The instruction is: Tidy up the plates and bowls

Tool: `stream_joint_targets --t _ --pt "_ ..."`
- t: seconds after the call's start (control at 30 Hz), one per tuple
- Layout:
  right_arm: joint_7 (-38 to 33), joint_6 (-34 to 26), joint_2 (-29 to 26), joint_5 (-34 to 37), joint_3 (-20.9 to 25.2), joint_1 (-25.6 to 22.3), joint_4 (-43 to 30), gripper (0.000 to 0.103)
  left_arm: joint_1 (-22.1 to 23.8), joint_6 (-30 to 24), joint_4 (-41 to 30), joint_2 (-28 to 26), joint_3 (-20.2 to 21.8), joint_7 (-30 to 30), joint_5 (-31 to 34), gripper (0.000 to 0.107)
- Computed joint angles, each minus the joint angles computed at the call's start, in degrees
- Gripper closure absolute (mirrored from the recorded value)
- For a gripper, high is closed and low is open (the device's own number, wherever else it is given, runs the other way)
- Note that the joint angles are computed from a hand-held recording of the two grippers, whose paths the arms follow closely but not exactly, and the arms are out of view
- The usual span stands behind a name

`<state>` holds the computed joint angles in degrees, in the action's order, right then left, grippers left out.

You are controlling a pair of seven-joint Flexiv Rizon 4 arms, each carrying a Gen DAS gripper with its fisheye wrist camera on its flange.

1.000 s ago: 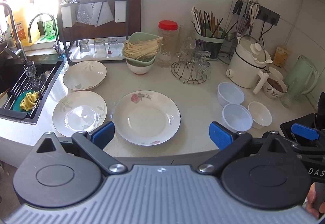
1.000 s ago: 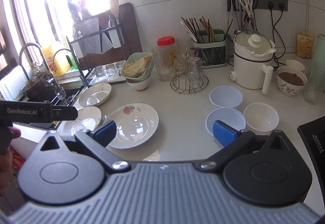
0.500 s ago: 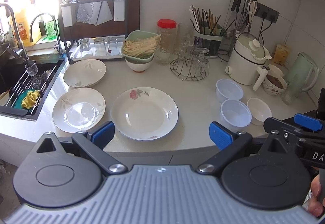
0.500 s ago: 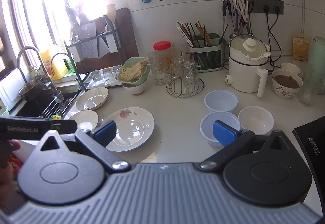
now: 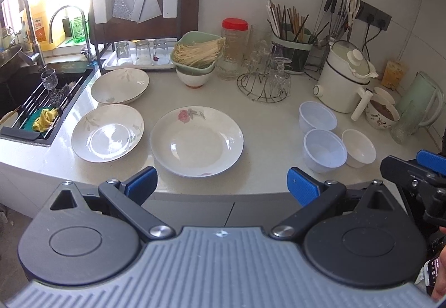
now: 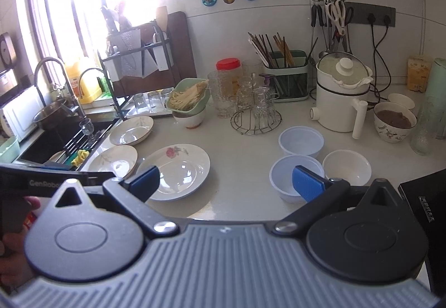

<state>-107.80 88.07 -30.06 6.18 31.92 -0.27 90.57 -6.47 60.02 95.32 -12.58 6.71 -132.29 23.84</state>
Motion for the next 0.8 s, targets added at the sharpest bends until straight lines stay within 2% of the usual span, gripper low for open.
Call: stream_joint_targets --t 0.1,0.23,0.33,0.43,0.57,0.7,0.8 --pt "-0.32 0.81 -0.03 0.36 0.6 -0.46 0.77 0.0 -0.09 -0.87 0.95 0.65 0.13 -0.87 0.13 0.006" --pt "-2.01 0.89 -1.01 1.38 4.62 -3.2 1.05 0.002 0.34 -2.84 1.26 1.07 0.28 -1.82 0.61 0.006" --pt "-1.17 1.08 -1.14 1.9 4.97 -2.92 1.46 0.003 0.64 -4.92 1.22 1.28 0.61 -4.45 1.24 0.006" --pt "0.0 2.11 -0.97 1.33 3.56 -1.11 2.18 0.003 2.58 -2.27 3.16 1.46 0.2 -3.7 -1.72 0.006" --pt "4.78 4.09 -0.92 -0.79 -1.21 3.43 2.52 0.003 4.68 -0.58 3.63 0.72 -0.1 2.53 -4.11 0.006" --pt "10.98 6.5 -2.21 -2.86 -5.7 8.62 1.87 0.005 8.07 4.54 4.83 -1.09 -0.68 12.85 -10.24 0.006" --pt "18.53 7.07 -2.28 -3.84 -14.21 16.74 1.12 0.01 11.65 7.54 5.6 -2.45 -2.03 23.25 -18.04 0.006"
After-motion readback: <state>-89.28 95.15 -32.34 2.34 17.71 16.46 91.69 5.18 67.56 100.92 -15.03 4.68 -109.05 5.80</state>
